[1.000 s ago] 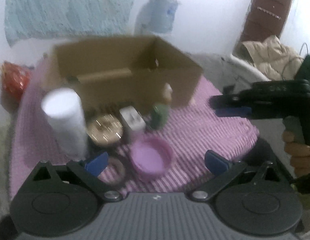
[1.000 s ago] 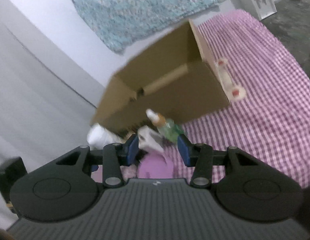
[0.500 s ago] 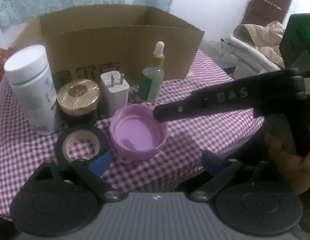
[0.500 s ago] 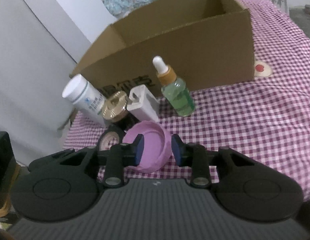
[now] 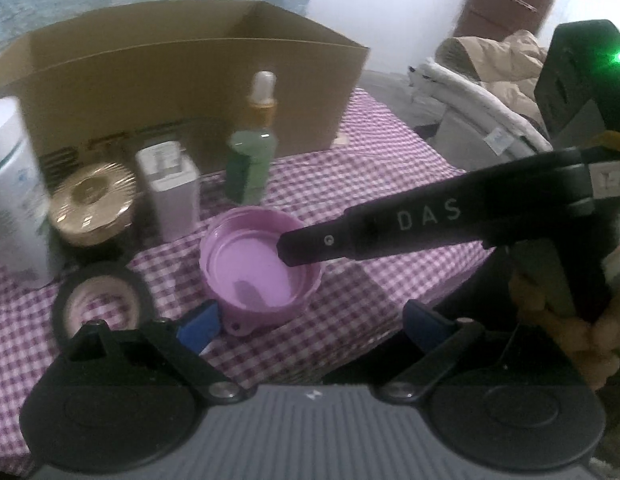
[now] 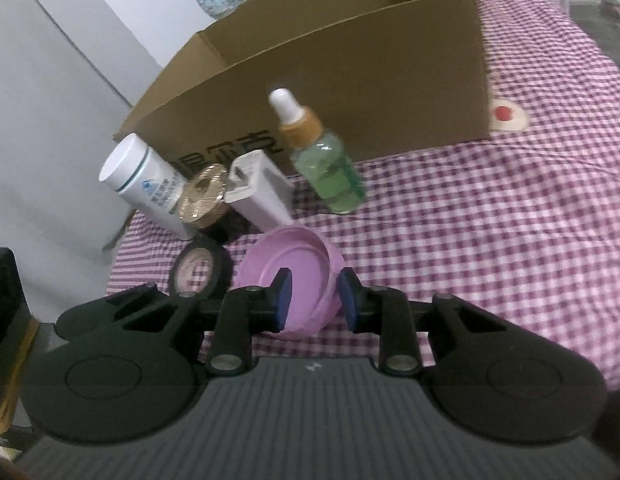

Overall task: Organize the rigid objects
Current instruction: 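Move the right gripper back to the table toward the pink lid, then close the right gripper on the rim of the pink lid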

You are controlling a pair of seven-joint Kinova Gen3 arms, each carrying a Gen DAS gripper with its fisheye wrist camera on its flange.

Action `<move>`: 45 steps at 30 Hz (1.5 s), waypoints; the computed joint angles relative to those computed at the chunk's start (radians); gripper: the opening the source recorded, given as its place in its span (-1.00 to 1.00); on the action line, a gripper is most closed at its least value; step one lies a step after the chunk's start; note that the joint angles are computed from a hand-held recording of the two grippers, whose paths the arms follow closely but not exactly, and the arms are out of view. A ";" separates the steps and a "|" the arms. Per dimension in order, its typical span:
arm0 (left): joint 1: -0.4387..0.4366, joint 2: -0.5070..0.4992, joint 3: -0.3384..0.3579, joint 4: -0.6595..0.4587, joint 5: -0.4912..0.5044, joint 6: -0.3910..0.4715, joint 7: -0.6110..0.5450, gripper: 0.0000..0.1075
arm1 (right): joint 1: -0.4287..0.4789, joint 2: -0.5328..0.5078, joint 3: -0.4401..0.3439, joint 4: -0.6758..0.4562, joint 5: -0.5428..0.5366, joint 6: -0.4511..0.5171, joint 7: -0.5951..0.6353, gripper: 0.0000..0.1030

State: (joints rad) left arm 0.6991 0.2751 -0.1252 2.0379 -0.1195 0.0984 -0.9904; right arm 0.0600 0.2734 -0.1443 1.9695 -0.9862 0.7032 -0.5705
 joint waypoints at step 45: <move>-0.235 0.031 0.217 0.045 0.228 -0.146 -0.279 0.92 | 0.162 0.145 0.047 -0.014 -0.219 0.290 0.070 0.97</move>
